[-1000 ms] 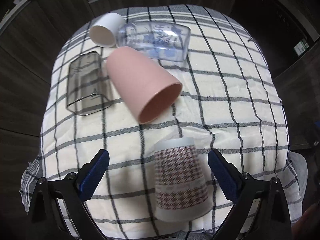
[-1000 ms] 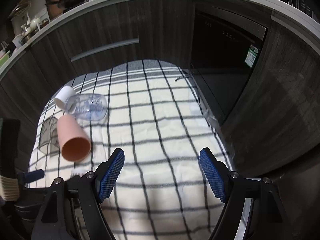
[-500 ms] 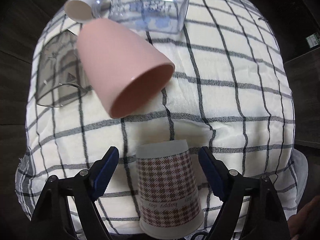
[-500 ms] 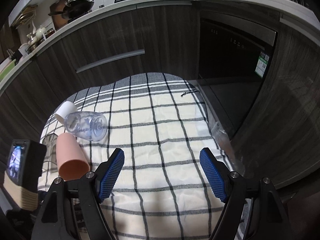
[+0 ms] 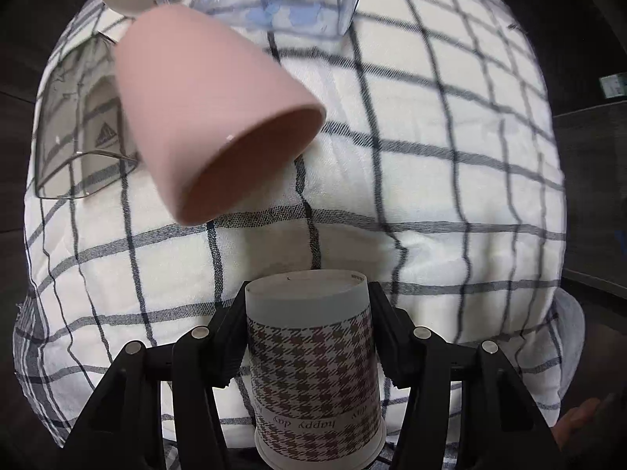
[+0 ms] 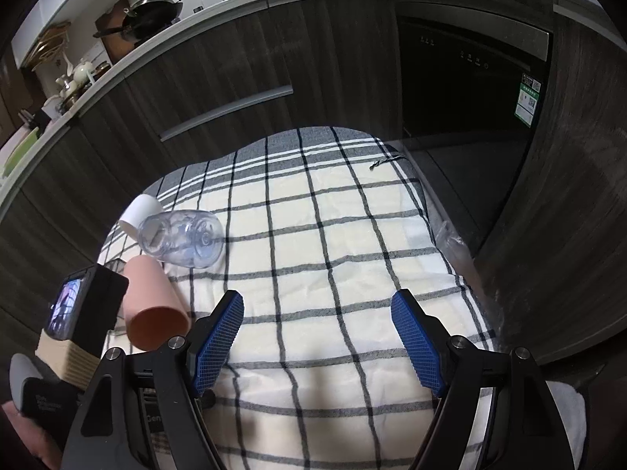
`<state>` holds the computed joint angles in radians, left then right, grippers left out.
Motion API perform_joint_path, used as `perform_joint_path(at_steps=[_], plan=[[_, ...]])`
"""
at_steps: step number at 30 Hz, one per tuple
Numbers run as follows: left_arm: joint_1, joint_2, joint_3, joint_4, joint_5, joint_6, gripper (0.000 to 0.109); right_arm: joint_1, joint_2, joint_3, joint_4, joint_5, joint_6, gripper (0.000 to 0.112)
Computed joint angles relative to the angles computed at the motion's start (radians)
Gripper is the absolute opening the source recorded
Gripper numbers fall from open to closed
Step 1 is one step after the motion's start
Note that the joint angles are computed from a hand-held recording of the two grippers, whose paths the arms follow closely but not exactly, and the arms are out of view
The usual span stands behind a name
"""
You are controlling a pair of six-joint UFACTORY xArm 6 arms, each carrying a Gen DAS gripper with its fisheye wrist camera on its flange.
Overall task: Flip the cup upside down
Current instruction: 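Lower the inverted houndstooth cup onto the cloth with the right gripper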
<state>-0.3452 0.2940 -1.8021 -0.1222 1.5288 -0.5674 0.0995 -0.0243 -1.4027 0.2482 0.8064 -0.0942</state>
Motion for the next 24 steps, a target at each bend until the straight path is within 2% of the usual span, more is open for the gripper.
perform_joint_path(at_steps=[3,7,9,11,14,17,21,24], plan=[[-0.026,-0.137,0.137,0.066,-0.129,0.0,0.055,-0.006,-0.026,0.014,0.023,-0.015,-0.007,0.078],[-0.092,-0.332,0.369,0.311,-0.405,-0.056,0.055,-0.003,-0.073,0.052,0.018,-0.048,-0.011,0.078],[-0.109,-0.442,0.531,0.487,-0.595,-0.127,0.055,0.004,-0.102,0.081,0.005,-0.065,-0.013,0.078],[-0.081,-0.502,0.633,0.584,-0.748,-0.193,0.055,0.011,-0.126,0.104,-0.001,-0.064,-0.024,0.078],[-0.064,-0.57,0.758,0.77,-0.896,-0.401,0.055,0.028,-0.165,0.14,-0.023,-0.048,-0.041,0.078],[-0.063,-0.57,0.8,0.998,-0.955,-0.611,0.055,0.046,-0.214,0.188,-0.036,-0.033,-0.061,0.078],[-0.07,-0.589,0.841,1.117,-0.977,-0.736,0.055,0.057,-0.271,0.246,-0.05,-0.015,-0.064,0.078],[-0.09,-0.589,0.862,1.18,-0.957,-0.812,0.055,0.065,-0.305,0.284,-0.072,-0.028,-0.058,0.078]])
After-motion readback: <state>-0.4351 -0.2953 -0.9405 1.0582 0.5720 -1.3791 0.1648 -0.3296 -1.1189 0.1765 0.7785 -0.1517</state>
